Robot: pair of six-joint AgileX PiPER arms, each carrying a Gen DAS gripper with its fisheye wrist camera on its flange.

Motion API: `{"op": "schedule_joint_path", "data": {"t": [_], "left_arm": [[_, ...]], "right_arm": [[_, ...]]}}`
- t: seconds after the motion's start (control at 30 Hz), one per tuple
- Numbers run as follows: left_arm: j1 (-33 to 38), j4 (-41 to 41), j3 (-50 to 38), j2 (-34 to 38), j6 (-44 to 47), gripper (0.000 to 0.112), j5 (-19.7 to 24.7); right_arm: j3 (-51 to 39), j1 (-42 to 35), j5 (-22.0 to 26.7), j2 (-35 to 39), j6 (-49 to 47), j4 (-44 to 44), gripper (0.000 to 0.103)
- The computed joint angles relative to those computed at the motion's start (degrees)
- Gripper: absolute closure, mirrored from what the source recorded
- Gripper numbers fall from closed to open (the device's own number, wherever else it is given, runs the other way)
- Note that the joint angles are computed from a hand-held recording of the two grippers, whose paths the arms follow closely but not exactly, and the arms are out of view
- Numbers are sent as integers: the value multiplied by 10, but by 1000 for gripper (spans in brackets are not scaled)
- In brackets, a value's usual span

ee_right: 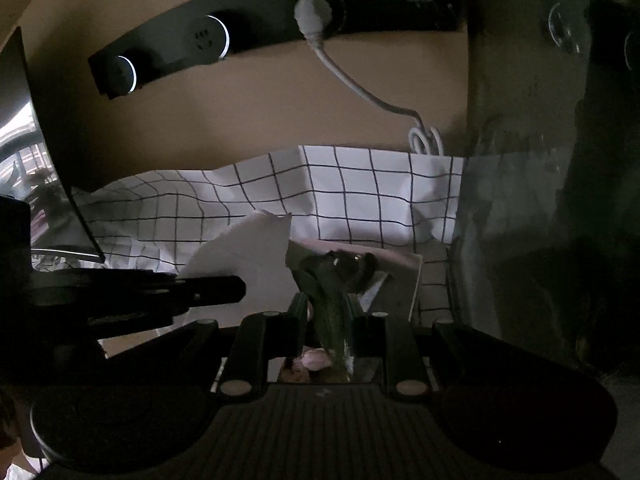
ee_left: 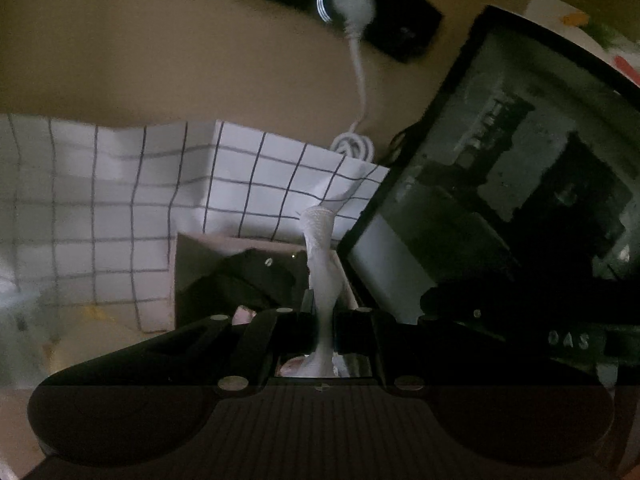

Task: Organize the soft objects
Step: 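Carry the white glove into the pink box with the left tool and release it, then move both open tools back toward the yellow-rimmed sponge puff and paper packet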

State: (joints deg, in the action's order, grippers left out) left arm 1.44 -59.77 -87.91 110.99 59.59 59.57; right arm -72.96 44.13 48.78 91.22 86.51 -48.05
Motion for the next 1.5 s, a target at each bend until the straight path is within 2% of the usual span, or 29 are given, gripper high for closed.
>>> {"op": "schedule_joint_path", "data": {"t": [0.07,0.13,0.27,0.33,0.47,0.6,0.7,0.83,0.9,0.97,1.1,1.2,1.3,1.4,1.5], "left_arm": [[-8,-16,-9,27,-13,103,-10],[-22,-3,-16,49,-30,103,-42],[-76,142,-33,73,-129,97,-158],[-86,192,-40,75,-178,96,-180],[-79,216,-81,93,-205,96,-141],[-58,192,-154,133,-205,96,-46],[-46,188,-171,132,-227,96,-31],[-31,156,-156,103,-184,96,-25],[-18,126,-137,80,-155,96,-34],[-2,103,-131,65,-134,96,-34],[46,59,-124,41,-102,96,-18],[105,18,-133,33,-73,96,18],[167,7,-107,11,-20,96,12],[223,45,-117,20,-13,96,7],[264,94,-135,42,-19,96,-2]], "right_arm": [[10,-9,-19,3,13,-6,84],[24,-20,-44,7,28,-15,84],[33,-32,-62,27,39,-35,84],[43,-39,-77,30,46,-37,84],[81,-63,-148,36,76,-31,84],[79,-73,-227,83,51,-1,84],[64,-83,-263,120,41,5,84],[18,-102,-249,178,-7,40,84],[-12,-110,-219,207,-44,74,84],[-45,-115,-169,238,-63,95,85],[-59,-118,-133,246,-30,90,85],[-37,-112,-143,222,3,72,79],[-28,-97,-126,203,28,47,66],[-23,-81,-121,183,76,-2,53],[-43,-61,-101,172,110,-48,47]]}}
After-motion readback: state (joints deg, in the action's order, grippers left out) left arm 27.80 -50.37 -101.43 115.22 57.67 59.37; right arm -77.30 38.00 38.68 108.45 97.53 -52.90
